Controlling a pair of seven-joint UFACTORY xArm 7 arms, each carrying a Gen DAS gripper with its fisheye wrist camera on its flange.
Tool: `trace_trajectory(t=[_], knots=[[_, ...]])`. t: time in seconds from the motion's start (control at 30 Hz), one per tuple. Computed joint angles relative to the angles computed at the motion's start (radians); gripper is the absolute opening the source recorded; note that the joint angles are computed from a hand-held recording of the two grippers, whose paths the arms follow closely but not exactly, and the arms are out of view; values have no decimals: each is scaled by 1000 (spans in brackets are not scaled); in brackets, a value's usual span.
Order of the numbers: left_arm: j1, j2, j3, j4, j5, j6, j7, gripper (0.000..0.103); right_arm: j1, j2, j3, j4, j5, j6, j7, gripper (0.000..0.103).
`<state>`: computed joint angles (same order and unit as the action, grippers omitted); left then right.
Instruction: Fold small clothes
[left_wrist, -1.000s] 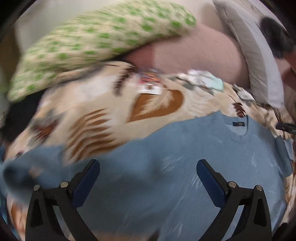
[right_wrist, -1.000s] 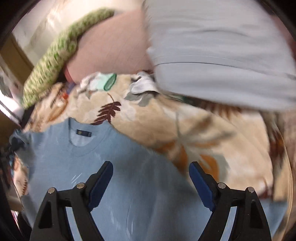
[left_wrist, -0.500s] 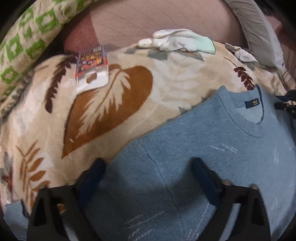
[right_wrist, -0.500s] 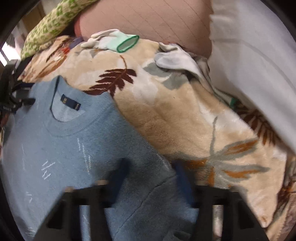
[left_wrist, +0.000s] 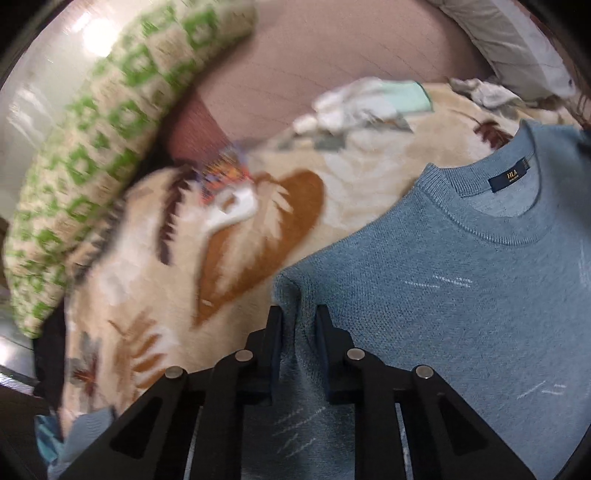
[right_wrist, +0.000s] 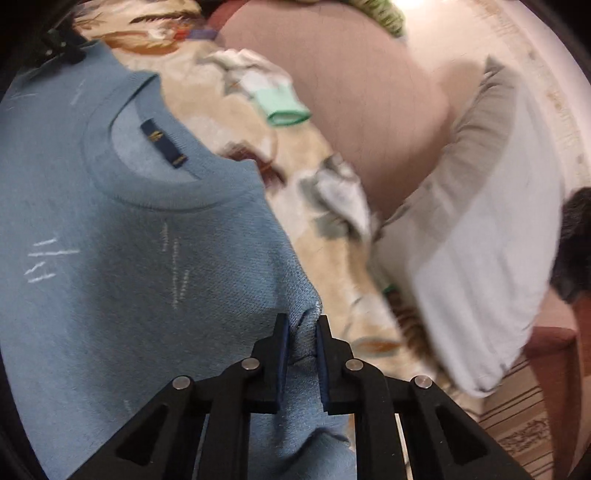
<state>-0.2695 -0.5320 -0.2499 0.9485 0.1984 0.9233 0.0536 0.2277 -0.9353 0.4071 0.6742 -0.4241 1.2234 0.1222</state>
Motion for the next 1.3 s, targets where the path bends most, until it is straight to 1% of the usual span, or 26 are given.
trace_trajectory(t=[0.07,0.1,0.13,0.17,0.2,0.23,0.27,0.3,0.33,0.37,0.4,0.43,0.47,0.5,0.53,0.57,0.63,0.77,0.83,0.93,1.0,1.07,1.17,1.23,1.27,1.3], knots=[[35,-27,-14,-9,58,-59,-31,4,-29,-4,2,8,-42,-29,16,13],[101,-35,-57,-6,124,-82,-68,1,-55,9,3,26,-66,-46,27,13],[125,-14,-65,10,148,-82,-106,1,-71,16,3,29,-77,-54,40,13],[118,19,-38,37,130,-47,-139,1,-90,15,6,21,-93,-73,61,13],[128,53,-21,59,97,-8,-170,1,-151,-1,39,-5,-148,-114,103,10],[125,76,-1,67,69,30,-181,1,-190,-11,41,-22,-162,-143,128,10],[119,77,19,55,51,46,-184,1,-187,6,1,-24,-133,-154,162,15],[109,52,35,24,43,42,-175,8,-143,41,-81,-17,-63,-158,179,17],[103,30,43,5,46,37,-165,21,-120,56,-141,-7,24,-146,191,18],[95,3,51,-10,44,35,-146,29,-123,30,-159,-11,69,-142,209,18],[80,-27,64,-17,25,31,-122,48,-122,-27,-179,-24,101,-149,234,26],[71,-66,72,-26,9,24,-108,67,-126,-79,-197,-26,133,-138,255,36],[67,-101,70,-37,1,8,-104,74,-133,-152,-224,-27,177,-114,284,67],[58,-149,71,-45,-11,2,-91,82,-145,-221,-249,-29,212,-93,308,80],[48,-179,74,-46,-28,0,-78,83,-157,-322,-285,-24,243,-44,340,80],[35,-206,73,-44,-52,8,-67,83,-187,-382,-297,-11,261,3,342,80],[3,-238,82,-29,-113,61,-37,84,-269,-486,-336,49,220,169,316,80],[-18,-305,50,-47,-199,179,-67,84,-357,-634,-399,84,95,503,128,80],[-30,-336,30,-73,-233,210,-98,84,-356,-707,-407,66,99,578,66,79],[-52,-372,-6,-100,-262,248,-140,84,-329,-763,-362,6,120,587,-7,72],[-68,-380,-14,-112,-277,263,-155,84,-306,-780,-326,-62,139,554,-36,62],[-74,-389,-30,-119,-277,274,-174,84,-294,-809,-303,-133,135,520,-52,60],[-83,-385,-27,-121,-277,271,-180,84,-312,-827,-351,-193,132,483,-25,59],[-87,-392,-25,-126,-277,266,-186,84,-327,-840,-391,-205,135,467,-11,55],[-90,-394,-22,-129,-278,263,-187,84,-343,-838,-420,-195,147,467,8,48],[-92,-399,-16,-133,-283,259,-188,84,-368,-832,-470,-179,157,463,40,39]])
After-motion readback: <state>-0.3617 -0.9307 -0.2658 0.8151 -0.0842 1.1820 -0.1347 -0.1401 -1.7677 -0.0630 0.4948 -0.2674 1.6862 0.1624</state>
